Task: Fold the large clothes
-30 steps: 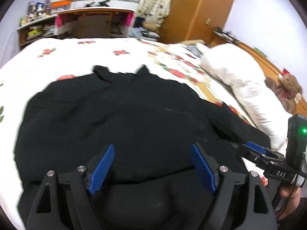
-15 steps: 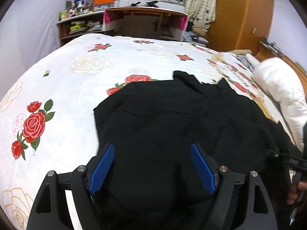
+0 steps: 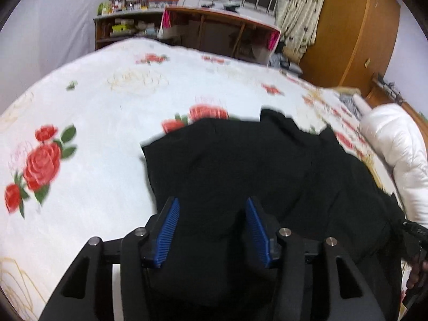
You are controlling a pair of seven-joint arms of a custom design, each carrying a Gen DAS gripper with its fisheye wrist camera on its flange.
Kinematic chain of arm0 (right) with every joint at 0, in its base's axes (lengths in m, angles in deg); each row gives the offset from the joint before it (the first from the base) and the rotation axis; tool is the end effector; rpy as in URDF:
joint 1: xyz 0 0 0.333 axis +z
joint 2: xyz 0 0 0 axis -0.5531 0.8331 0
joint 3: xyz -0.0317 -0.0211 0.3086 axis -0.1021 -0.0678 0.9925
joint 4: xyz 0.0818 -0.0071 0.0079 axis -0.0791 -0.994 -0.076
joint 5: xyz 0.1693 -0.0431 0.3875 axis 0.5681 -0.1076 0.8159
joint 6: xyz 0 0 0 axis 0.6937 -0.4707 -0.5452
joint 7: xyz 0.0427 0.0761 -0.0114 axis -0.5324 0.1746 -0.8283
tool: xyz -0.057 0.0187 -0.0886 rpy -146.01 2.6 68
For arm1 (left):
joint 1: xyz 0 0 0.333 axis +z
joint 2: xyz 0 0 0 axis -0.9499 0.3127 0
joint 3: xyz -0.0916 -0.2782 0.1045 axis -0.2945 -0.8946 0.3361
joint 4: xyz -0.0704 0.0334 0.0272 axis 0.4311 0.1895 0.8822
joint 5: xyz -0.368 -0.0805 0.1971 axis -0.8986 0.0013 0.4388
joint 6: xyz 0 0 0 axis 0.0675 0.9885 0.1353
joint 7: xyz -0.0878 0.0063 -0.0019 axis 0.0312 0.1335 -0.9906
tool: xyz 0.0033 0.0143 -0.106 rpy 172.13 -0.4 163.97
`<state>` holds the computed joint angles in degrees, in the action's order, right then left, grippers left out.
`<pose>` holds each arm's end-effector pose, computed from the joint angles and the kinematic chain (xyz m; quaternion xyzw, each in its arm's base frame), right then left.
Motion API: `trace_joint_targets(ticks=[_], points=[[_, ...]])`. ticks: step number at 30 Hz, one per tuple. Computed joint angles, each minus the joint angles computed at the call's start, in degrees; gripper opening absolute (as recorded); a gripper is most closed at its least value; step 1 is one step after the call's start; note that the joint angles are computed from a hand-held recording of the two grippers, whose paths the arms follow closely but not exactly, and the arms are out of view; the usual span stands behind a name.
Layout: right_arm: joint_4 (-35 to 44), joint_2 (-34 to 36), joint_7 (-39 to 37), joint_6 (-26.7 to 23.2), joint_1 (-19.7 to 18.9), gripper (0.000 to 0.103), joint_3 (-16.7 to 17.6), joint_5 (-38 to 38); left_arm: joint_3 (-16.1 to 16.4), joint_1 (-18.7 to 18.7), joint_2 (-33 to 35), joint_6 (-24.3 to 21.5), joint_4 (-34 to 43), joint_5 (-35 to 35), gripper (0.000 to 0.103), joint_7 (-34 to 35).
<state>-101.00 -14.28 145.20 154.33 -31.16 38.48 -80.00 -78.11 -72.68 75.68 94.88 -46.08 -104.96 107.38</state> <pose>0.4989 0.0349 0.4828 -0.4691 0.8152 -0.2044 0.2711 0.6479 -0.0830 0.4874 -0.5847 0.7126 -0.3581 0.1484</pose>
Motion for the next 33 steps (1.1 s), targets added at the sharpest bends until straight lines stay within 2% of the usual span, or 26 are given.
trace_joint_targets(ticks=[1,4,6,8,10,12,15,16,18,20,22,23,25,30,32,33], points=[[0.48,0.25,0.00,1.47,0.01,0.025,-0.05,-0.02,0.22,-0.03,0.91,0.30,1.21,0.60,0.052,-1.20],[3.84,3.85,-6.64,4.02,3.92,0.025,-2.14,3.50,0.51,0.01,4.46,-0.88,5.43,2.52,0.043,-6.24],[6.36,7.36,-11.03,4.45,5.72,0.025,-2.99,6.27,-0.15,-0.11,6.38,-1.25,7.29,3.67,0.040,-6.53],[8.94,11.24,-12.22,3.13,5.36,0.025,-2.71,7.43,0.12,-1.57,8.49,-0.64,8.62,8.95,0.040,-8.05],[11.63,15.47,-10.19,-0.77,3.68,0.024,-2.05,6.19,1.05,-2.96,10.99,-1.06,10.18,14.41,0.040,-11.35],[10.97,16.60,-14.18,2.40,3.91,0.024,-2.81,11.16,0.80,-2.60,12.17,-1.35,10.75,15.42,0.040,-12.81],[11.04,14.53,-9.70,-1.14,2.51,0.024,-0.99,4.14,-0.39,-1.23,9.74,-0.26,8.42,13.90,0.038,-12.04],[10.70,13.29,-7.94,-1.85,2.29,0.024,-0.35,1.77,-1.54,-0.03,7.84,0.46,6.51,11.06,0.038,-9.77],[6.58,9.33,-7.56,1.95,2.68,0.024,-0.32,1.70,-3.67,2.29,3.27,2.98,1.29,2.40,0.038,-2.03],[4.63,7.87,-6.85,1.78,2.96,0.024,0.16,1.40,-2.91,2.17,0.11,2.44,-2.73,-1.01,0.038,0.96],[3.10,8.06,-7.40,0.73,3.52,0.024,-0.14,2.51,-1.21,1.25,-0.68,0.77,-4.98,1.24,0.038,-1.09],[2.06,7.60,-7.25,2.03,3.72,0.024,-0.53,3.57,-0.73,0.86,-1.17,0.88,-5.81,2.09,0.038,-1.75],[1.78,5.83,-5.88,0.05,3.32,0.026,-0.11,3.64,-0.15,0.23,-2.91,0.77,-7.05,3.17,0.038,-2.63],[-2.62,-2.43,-4.55,-3.18,3.45,0.027,0.86,3.13,0.99,-1.00,-9.61,-1.31,-11.43,2.72,0.038,-3.18],[-5.81,-7.28,-2.90,-4.09,3.36,0.036,1.57,2.87,1.47,-1.92,-13.38,-1.14,-14.69,2.31,0.038,-2.03],[-8.08,-10.63,-1.96,-4.69,3.55,0.044,1.64,3.29,1.87,-2.54,-15.46,-1.39,-16.37,1.57,0.038,-1.07]])
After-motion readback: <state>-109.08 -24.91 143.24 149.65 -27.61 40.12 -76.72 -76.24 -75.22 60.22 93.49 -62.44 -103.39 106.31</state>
